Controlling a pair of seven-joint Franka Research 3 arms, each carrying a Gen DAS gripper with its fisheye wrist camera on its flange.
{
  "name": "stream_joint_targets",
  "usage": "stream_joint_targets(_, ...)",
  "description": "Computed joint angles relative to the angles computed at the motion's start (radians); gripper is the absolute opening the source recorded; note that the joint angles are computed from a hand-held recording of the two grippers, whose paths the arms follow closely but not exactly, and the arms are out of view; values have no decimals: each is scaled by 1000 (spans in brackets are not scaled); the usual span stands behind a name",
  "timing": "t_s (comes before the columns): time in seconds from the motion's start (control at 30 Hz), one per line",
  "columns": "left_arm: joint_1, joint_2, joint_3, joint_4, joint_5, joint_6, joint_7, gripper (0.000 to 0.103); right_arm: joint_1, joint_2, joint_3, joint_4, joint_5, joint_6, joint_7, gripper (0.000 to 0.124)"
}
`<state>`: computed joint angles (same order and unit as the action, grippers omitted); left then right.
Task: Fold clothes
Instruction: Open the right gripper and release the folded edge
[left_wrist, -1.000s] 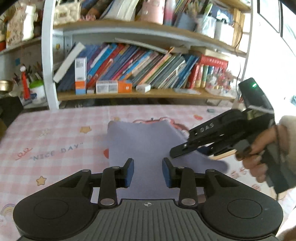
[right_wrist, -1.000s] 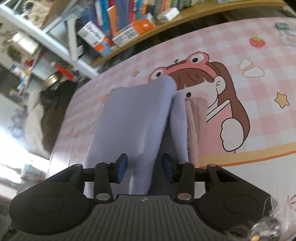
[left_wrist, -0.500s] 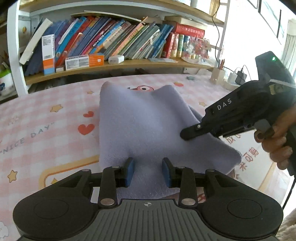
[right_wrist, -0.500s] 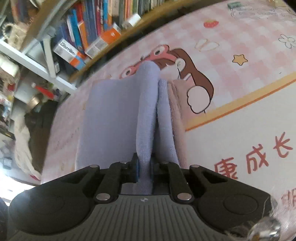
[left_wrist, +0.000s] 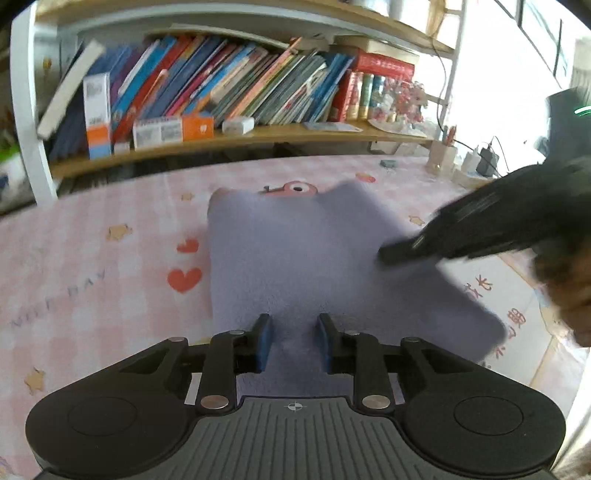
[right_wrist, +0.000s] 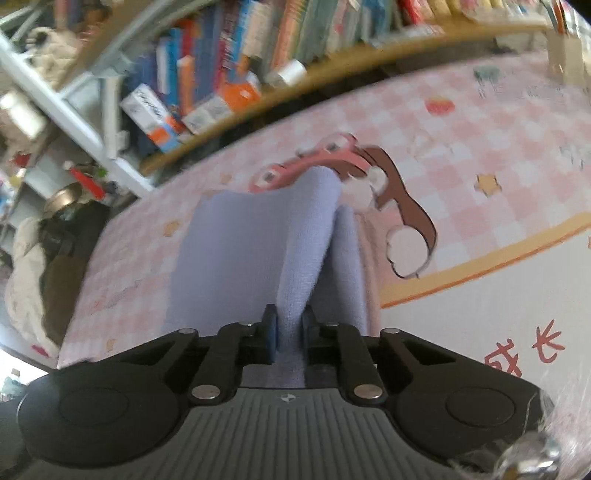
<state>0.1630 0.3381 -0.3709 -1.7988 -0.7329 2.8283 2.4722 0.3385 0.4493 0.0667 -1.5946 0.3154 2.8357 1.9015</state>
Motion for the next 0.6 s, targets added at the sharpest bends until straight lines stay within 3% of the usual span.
stream_joint_targets(0.07,-2,6,10,15,6,-31,-35,26,-50,-44,75,-55,75,77,-99,11)
stream_joint_targets(0.1,-6,7,19,24,19,-50,-59,26,-49,-61,79,-72,109,95,-130,11)
stream_joint_targets(0.23,-9,9,17,23,27,-47,-51,27,77,-15,-96,-28,-89,-31,90,11)
stream_joint_targets(0.4,-17,-5,20,5,52,-23,-68,28,82,14,-100,10,-179,-65,124,15)
stream_joint_targets(0.43,-16,-11,18,-1,50,-17,-68,29,92,9,-109,11,-206,-71,137,18)
stream_joint_targets(0.5,-3,-43,0,-31,12,16,-38,31,120,-15,-138,-9,-267,-61,192,37)
stream_joint_targets(0.53,8,-60,-15,-45,-28,32,-2,37,134,-32,-152,-27,-301,-49,217,41)
stream_joint_targets(0.6,17,-94,-27,-71,-108,57,62,46,170,-72,-185,-68,-387,-32,281,61)
